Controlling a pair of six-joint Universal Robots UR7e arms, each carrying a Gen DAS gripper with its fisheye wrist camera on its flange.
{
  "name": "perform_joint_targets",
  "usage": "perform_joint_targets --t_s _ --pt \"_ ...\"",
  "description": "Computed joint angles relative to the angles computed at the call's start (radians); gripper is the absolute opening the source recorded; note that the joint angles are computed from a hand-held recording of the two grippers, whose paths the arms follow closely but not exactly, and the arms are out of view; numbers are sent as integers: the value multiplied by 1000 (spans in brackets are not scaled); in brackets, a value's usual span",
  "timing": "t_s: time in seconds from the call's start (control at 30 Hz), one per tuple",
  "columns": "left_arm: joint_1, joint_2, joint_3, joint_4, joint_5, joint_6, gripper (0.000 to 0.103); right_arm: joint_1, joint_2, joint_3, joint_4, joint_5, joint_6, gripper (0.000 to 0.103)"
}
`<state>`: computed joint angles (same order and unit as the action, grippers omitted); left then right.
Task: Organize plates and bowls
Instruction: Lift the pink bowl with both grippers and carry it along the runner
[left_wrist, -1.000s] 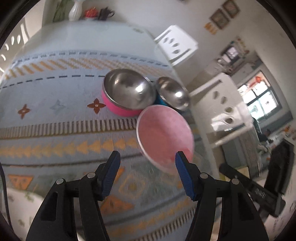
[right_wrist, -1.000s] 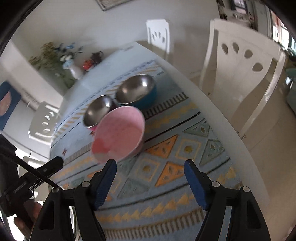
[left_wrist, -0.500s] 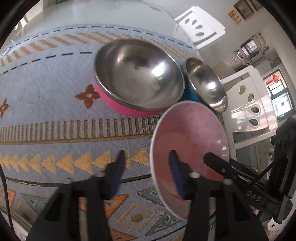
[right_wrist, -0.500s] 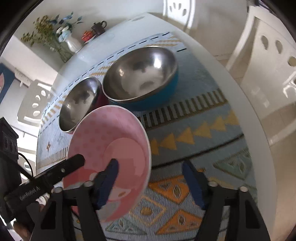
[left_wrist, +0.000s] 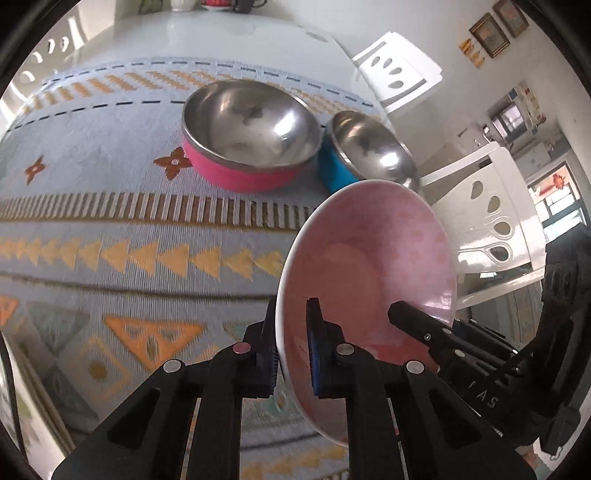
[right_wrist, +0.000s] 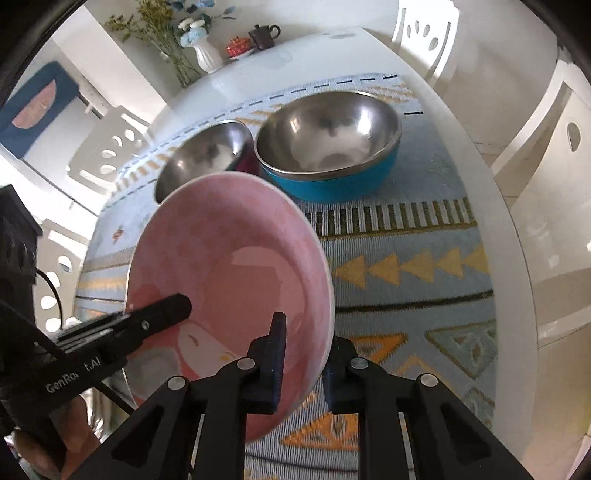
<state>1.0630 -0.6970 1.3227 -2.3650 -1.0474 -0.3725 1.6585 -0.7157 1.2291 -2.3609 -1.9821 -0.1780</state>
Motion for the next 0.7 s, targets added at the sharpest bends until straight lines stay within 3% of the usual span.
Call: perform_joint_targets --t_s 0.27,0.7 --pt "-65 -75 147 -91 50 -116 10 19 -108 106 19 20 -28 16" --pt "-118 -164 285 -129 160 -253 10 43 -135 141 59 82 -77 16"
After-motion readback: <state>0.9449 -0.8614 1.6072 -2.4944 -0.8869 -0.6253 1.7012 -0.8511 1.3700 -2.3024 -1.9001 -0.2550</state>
